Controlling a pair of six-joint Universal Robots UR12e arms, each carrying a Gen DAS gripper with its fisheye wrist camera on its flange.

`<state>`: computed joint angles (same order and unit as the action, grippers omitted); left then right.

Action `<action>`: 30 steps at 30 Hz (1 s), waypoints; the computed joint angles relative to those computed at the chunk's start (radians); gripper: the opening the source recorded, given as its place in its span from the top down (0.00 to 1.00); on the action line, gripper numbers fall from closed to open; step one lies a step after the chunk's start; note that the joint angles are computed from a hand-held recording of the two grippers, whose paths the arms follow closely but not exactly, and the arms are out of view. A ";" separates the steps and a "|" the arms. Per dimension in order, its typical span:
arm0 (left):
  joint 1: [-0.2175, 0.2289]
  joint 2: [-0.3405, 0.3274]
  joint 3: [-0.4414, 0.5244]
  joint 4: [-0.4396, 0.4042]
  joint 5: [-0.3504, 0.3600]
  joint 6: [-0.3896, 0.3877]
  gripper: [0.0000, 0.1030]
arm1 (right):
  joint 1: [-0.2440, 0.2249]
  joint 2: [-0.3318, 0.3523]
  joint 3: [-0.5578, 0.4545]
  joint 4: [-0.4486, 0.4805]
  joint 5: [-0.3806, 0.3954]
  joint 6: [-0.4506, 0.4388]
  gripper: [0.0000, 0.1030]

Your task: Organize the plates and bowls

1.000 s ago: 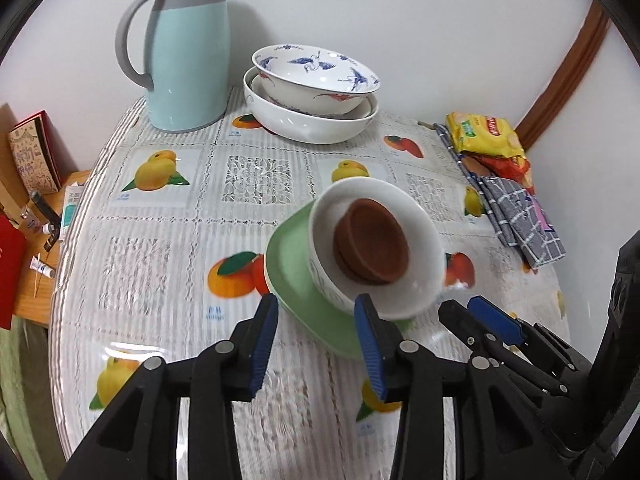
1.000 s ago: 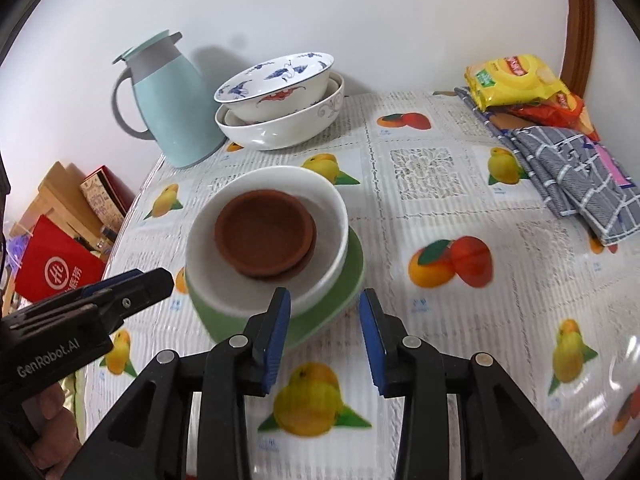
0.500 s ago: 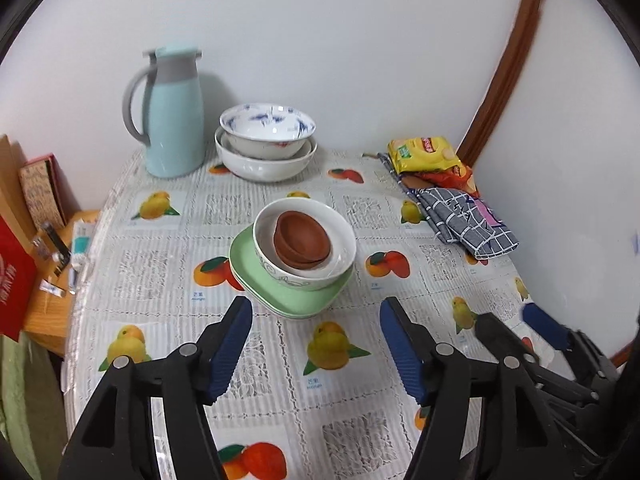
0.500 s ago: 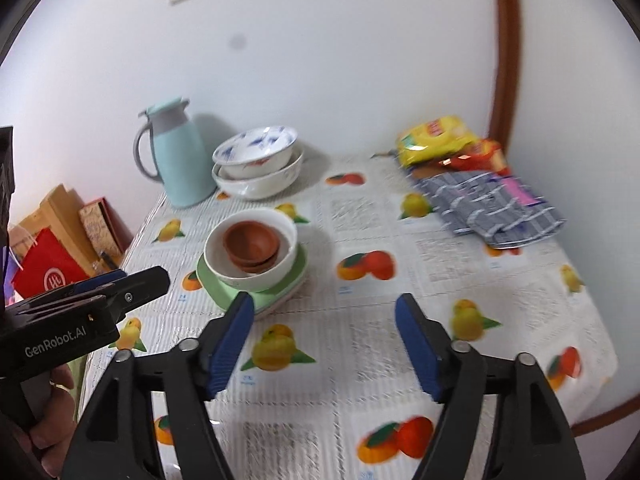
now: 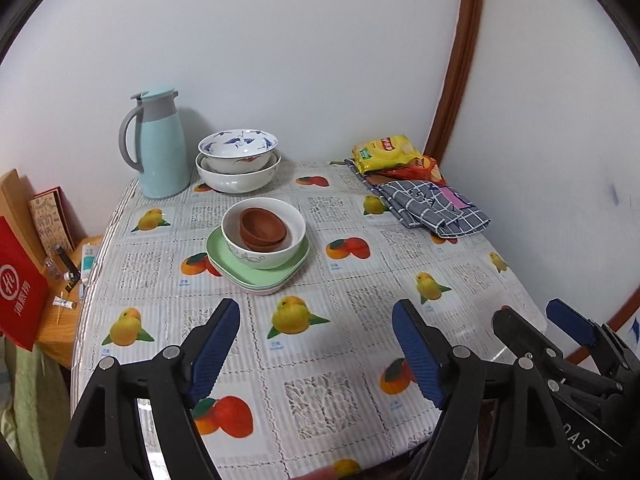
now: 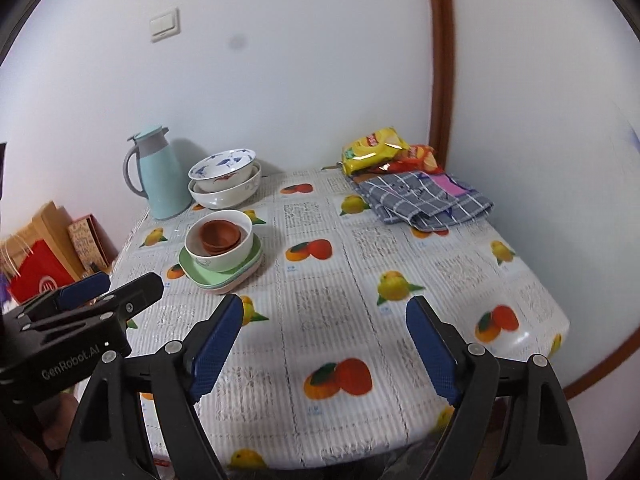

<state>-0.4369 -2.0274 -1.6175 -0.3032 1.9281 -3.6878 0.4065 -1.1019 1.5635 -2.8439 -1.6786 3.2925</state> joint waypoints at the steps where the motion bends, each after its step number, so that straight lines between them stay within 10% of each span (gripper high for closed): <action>1: -0.004 0.001 0.001 -0.002 0.005 0.001 0.22 | -0.002 -0.005 0.007 0.000 -0.002 0.006 0.19; 30: -0.017 0.015 -0.017 0.009 0.034 -0.007 0.05 | 0.018 -0.041 0.050 -0.030 -0.107 -0.006 0.07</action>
<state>-0.4541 -2.0125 -1.6347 -0.2939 1.9624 -3.6946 0.4245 -1.1424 1.6136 -2.8737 -1.7852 3.2864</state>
